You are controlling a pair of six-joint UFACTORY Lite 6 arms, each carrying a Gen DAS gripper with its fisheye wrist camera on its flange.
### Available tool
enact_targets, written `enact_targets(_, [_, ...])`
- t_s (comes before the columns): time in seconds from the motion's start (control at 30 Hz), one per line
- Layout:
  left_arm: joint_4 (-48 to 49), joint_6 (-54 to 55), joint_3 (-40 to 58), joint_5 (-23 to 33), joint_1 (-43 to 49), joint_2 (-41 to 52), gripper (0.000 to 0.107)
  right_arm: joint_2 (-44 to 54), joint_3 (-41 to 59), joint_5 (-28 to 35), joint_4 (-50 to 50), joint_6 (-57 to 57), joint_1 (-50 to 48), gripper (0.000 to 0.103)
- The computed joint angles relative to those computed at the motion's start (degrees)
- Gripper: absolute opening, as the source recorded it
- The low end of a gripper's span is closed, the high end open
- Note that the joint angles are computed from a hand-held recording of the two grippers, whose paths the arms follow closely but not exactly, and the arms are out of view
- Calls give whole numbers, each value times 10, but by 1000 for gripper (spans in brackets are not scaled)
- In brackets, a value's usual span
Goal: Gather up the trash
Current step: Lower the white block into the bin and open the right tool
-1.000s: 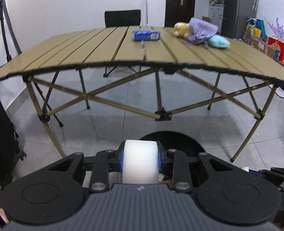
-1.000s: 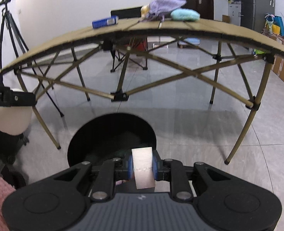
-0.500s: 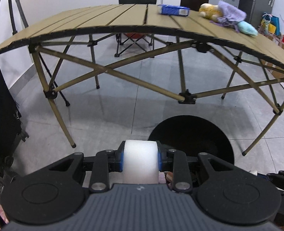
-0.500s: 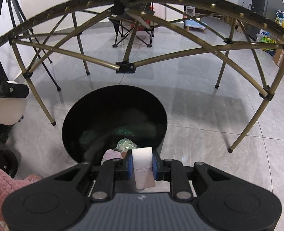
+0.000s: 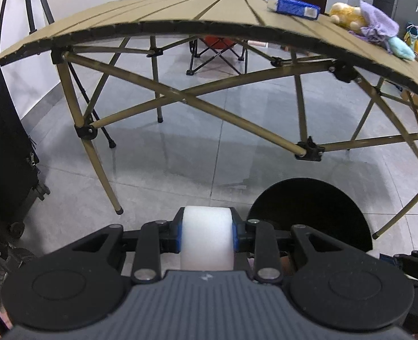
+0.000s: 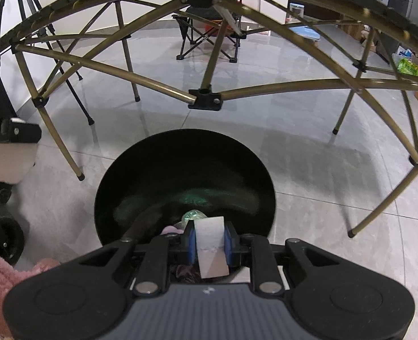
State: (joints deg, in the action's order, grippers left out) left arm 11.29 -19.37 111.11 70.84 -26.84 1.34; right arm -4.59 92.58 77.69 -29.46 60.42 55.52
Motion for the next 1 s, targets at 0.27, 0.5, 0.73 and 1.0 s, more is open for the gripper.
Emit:
enact_targets(0.27, [4,9,15,-16,23,33,29,62,40,-50,45,-44,-59,19])
enact_targets(0.5, [-16,21,-16,-31,48,29,29,123,83,-71,67,-65,-87,19])
enact_targets(0.73, [-29,35,-53,-45,79,16,29,146,80,-90,91,-68,-111,19])
enact_targets(1.0, [-37,43,-72,-46,92,6,29,134,54,-114,122,-46,-140,103])
